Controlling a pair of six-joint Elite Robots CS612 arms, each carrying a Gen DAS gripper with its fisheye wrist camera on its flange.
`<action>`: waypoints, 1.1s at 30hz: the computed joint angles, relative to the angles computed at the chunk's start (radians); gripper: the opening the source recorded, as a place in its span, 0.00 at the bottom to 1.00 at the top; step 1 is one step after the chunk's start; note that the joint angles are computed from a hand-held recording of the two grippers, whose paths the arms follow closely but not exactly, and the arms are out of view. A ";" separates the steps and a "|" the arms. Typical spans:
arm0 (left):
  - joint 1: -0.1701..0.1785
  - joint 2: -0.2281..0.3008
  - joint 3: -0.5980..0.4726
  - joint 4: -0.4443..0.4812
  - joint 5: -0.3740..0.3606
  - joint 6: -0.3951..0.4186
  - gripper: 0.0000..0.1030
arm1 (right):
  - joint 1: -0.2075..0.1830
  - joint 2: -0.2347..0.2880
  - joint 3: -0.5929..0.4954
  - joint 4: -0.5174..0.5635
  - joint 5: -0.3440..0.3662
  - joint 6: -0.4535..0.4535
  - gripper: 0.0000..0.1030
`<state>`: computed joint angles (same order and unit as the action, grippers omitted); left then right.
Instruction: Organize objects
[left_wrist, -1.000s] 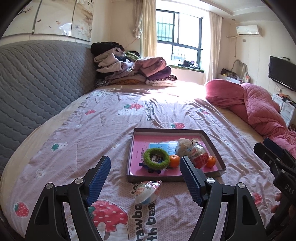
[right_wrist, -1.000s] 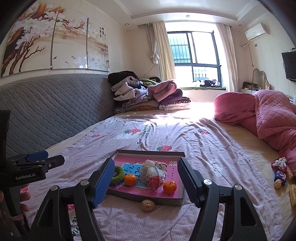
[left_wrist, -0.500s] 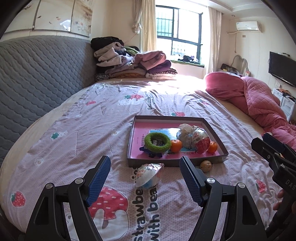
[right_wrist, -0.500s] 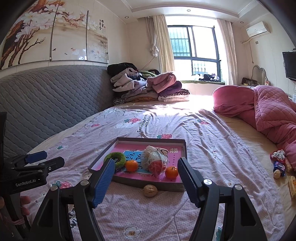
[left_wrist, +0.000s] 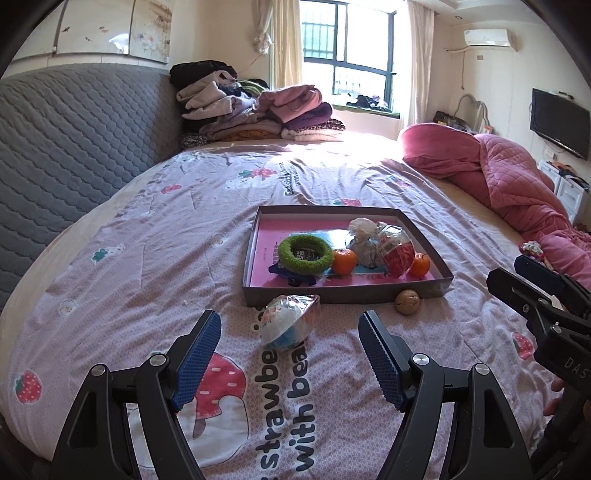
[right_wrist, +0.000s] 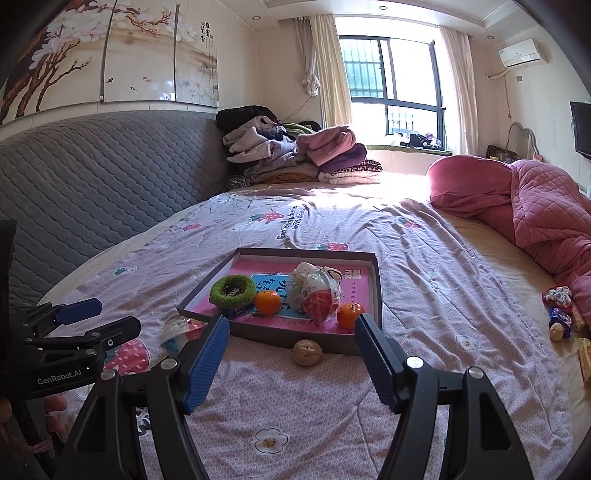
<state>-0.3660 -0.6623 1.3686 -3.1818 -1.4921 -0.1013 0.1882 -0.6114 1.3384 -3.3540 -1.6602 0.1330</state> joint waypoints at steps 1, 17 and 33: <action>0.001 0.000 0.000 0.003 -0.003 0.000 0.76 | 0.001 0.000 0.001 0.003 -0.002 -0.001 0.68; 0.006 0.001 0.010 0.058 -0.026 0.002 0.76 | 0.008 0.002 0.003 0.055 0.016 -0.001 0.68; 0.012 0.006 0.010 0.141 -0.052 0.003 0.76 | 0.010 0.008 0.001 0.110 0.023 0.015 0.68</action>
